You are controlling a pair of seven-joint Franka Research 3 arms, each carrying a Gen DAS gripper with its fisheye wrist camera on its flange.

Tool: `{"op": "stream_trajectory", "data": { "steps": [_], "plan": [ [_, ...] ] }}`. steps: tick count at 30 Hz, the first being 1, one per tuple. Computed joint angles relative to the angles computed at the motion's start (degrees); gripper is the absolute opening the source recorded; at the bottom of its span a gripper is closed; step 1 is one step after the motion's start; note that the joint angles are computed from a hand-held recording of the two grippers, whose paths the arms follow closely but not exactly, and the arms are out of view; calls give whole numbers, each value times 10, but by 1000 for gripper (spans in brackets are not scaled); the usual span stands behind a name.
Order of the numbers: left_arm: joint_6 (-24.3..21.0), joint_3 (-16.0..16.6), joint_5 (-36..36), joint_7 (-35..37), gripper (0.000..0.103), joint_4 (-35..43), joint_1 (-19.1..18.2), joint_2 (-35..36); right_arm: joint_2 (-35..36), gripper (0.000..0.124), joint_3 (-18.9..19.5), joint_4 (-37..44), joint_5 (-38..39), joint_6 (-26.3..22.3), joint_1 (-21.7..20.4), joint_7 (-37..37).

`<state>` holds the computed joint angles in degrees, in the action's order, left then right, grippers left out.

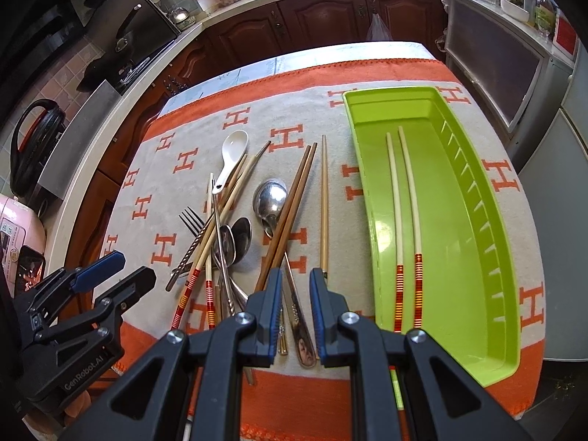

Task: Organize utensils
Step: 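Return the right tool to the pile and grasp a plain wooden chopstick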

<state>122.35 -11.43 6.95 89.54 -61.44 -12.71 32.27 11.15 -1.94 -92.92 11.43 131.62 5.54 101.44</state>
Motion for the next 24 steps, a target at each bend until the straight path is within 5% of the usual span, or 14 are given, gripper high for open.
{"op": "stream_trajectory", "data": {
  "steps": [24],
  "plan": [
    [-79, 3, -31, -12, 44, 94, 21, 78, 122, 15, 7, 130, 54, -79, -12, -12]
  ]
}}
